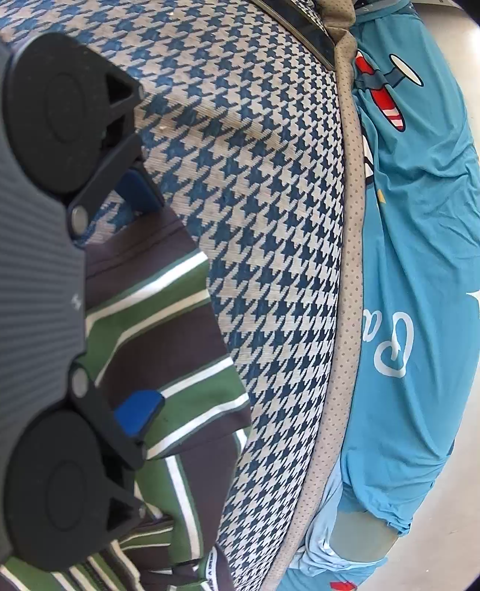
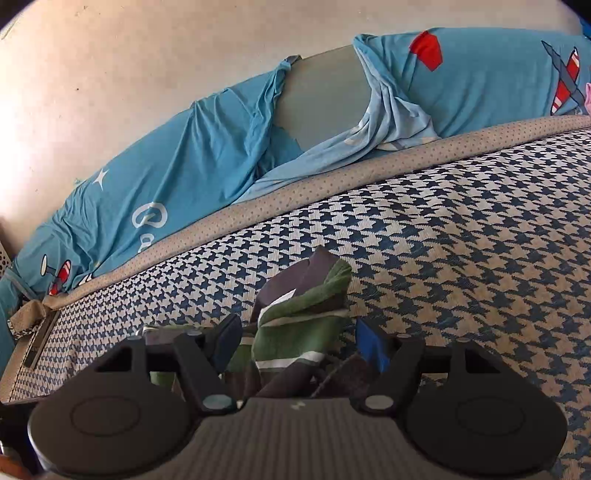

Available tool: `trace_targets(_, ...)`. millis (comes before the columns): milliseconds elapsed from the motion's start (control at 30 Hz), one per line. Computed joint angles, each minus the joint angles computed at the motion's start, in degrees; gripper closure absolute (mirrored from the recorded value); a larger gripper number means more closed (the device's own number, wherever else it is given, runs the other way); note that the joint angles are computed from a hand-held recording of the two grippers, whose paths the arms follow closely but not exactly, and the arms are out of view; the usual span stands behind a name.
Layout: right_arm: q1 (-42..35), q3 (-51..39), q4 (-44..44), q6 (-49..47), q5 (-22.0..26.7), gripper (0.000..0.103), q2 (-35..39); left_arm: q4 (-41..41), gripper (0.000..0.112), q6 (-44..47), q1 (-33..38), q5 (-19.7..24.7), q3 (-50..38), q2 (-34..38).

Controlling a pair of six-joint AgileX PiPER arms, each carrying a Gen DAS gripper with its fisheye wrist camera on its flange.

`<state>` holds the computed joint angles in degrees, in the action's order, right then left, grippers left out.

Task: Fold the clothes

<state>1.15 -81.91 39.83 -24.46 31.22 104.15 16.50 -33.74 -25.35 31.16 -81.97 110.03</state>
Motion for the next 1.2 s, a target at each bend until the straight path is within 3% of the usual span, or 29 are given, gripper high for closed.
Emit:
trace_targets(100,0.52,-1.19,2.21,-1.06,0.77,0.036,1.7,-0.17,0.009,0.59,-0.12,0.18,-0.08,0.09)
trace_targets(133,0.98,-1.63,1.63,-0.91,0.46,0.046,2.16,-0.31,0.009,0.9,-0.13,0.24,-0.1,0.09)
trace_targets(167,1.67,-2.29,-0.61,0.52,0.17,0.065,2.55,-0.64,0.009,1.37,-0.1,0.22,-0.02,0.03)
trace_targets(200,2.07,-2.97,-2.15,1.62,0.35,0.077,2.89,-0.96,0.009,1.81,-0.08,0.19,0.07,-0.04)
trace_targets(300,2.35,-3.5,-1.28,1.56,0.46,0.088,2.57,-3.09,0.009,3.22,0.34,0.28,0.17,-0.4)
trace_targets(433,2.48,-2.16,6.88,-5.69,-0.11,0.091,-1.05,-5.79,0.009,4.52,1.38,-0.01,0.97,-1.56)
trace_targets(600,2.97,2.25,25.77,-26.54,2.08,0.091,-7.86,-5.53,0.009,4.86,2.45,-1.36,3.61,-4.95)
trace_targets(767,7.33,4.51,30.26,-32.63,6.33,0.091,-14.28,-7.18,0.009,6.5,4.98,-3.41,8.43,-9.76)
trace_targets(967,16.87,-2.14,23.5,-29.66,8.45,0.091,-16.85,-12.04,0.009,10.31,9.24,-4.35,13.73,-14.36)
trace_targets(1200,26.34,-25.67,6.53,-16.19,9.83,0.091,-10.8,-30.24,0.009,25.68,15.85,-7.5,18.51,-21.78)
